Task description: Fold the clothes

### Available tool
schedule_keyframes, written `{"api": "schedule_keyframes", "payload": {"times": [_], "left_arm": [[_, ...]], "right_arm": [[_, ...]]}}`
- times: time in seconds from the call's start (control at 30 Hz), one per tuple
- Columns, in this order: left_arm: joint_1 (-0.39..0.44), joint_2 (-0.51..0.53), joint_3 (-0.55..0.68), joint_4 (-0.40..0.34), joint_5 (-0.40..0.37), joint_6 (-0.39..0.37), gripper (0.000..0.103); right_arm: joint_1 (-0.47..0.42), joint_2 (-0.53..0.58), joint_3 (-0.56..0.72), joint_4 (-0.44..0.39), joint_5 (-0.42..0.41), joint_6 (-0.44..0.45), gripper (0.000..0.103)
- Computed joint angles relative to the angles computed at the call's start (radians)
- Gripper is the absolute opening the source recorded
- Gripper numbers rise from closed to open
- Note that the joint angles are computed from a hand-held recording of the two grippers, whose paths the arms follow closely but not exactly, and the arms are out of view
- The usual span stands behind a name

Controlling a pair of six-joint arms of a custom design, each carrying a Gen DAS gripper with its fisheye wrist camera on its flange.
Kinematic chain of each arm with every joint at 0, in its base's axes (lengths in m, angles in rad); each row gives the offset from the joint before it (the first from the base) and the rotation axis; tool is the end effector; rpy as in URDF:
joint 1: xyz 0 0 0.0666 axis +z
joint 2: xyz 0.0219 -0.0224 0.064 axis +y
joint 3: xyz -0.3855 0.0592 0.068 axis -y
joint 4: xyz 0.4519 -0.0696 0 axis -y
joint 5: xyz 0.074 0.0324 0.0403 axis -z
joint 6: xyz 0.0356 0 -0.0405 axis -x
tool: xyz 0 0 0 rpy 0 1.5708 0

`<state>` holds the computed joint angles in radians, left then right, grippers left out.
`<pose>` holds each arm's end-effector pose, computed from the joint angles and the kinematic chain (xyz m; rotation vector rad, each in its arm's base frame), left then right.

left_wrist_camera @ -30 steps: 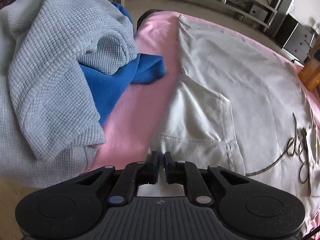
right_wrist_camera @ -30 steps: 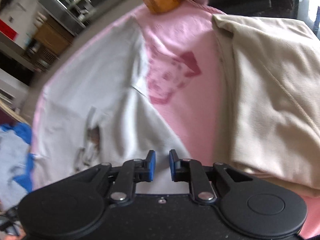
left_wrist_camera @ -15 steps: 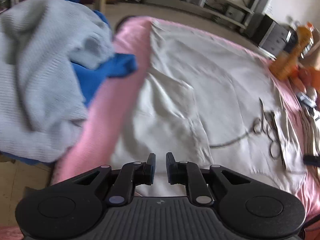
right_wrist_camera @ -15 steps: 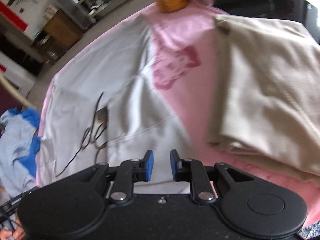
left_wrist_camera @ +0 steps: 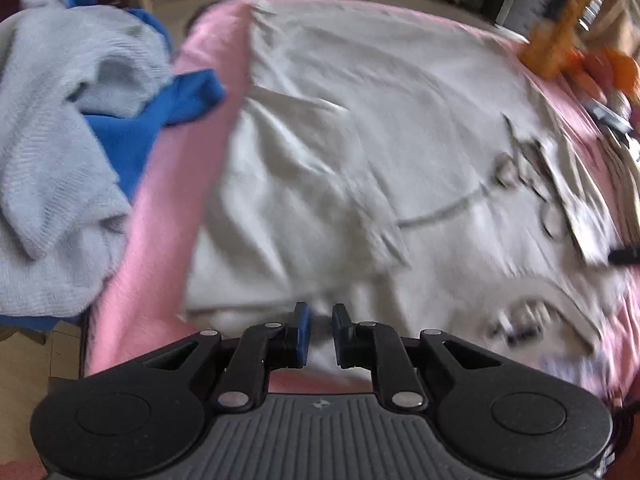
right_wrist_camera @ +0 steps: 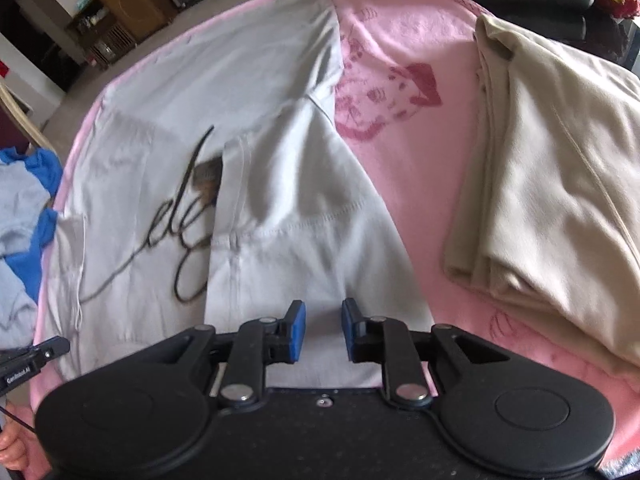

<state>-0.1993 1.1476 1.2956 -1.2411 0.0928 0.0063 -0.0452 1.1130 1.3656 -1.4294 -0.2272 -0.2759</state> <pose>0.4136 -0.0873 0.4794 0.2873 2.6543 -0.1900 0.3916 -0.0101 0.5190 0.3782 2.7273 0.3752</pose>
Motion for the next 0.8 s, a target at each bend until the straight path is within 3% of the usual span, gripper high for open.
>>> {"api": "schedule_keyframes", "payload": {"times": [0.17, 0.27, 0.33, 0.4, 0.47, 0.67, 0.7, 0.8], "left_arm": [[0.030, 0.004, 0.059, 0.051, -0.006, 0.027, 0.017], [0.060, 0.040, 0.144, 0.086, 0.001, 0.049, 0.033], [0.069, 0.076, 0.212, 0.108, -0.015, 0.057, 0.035], [0.075, 0.122, 0.288, 0.108, -0.033, 0.063, 0.036], [0.077, 0.177, 0.363, 0.101, -0.051, 0.073, 0.036], [0.094, 0.381, 0.585, 0.084, -0.071, 0.085, 0.029], [0.096, 0.419, 0.623, 0.077, -0.077, 0.091, 0.024], [0.100, 0.553, 0.755, 0.051, -0.085, 0.134, 0.021]], "right_arm": [[-0.040, -0.071, -0.020, 0.133, -0.050, -0.046, 0.023], [-0.049, -0.067, 0.024, 0.199, -0.078, -0.092, 0.025], [-0.045, -0.047, 0.074, 0.236, -0.082, -0.117, 0.031], [-0.035, -0.013, 0.139, 0.269, -0.074, -0.131, 0.044], [-0.022, 0.035, 0.217, 0.285, -0.054, -0.132, 0.047], [-0.003, 0.231, 0.435, 0.314, 0.018, -0.081, 0.047], [-0.003, 0.266, 0.464, 0.323, 0.030, -0.075, 0.046], [-0.008, 0.376, 0.549, 0.348, 0.059, -0.052, 0.039]]}}
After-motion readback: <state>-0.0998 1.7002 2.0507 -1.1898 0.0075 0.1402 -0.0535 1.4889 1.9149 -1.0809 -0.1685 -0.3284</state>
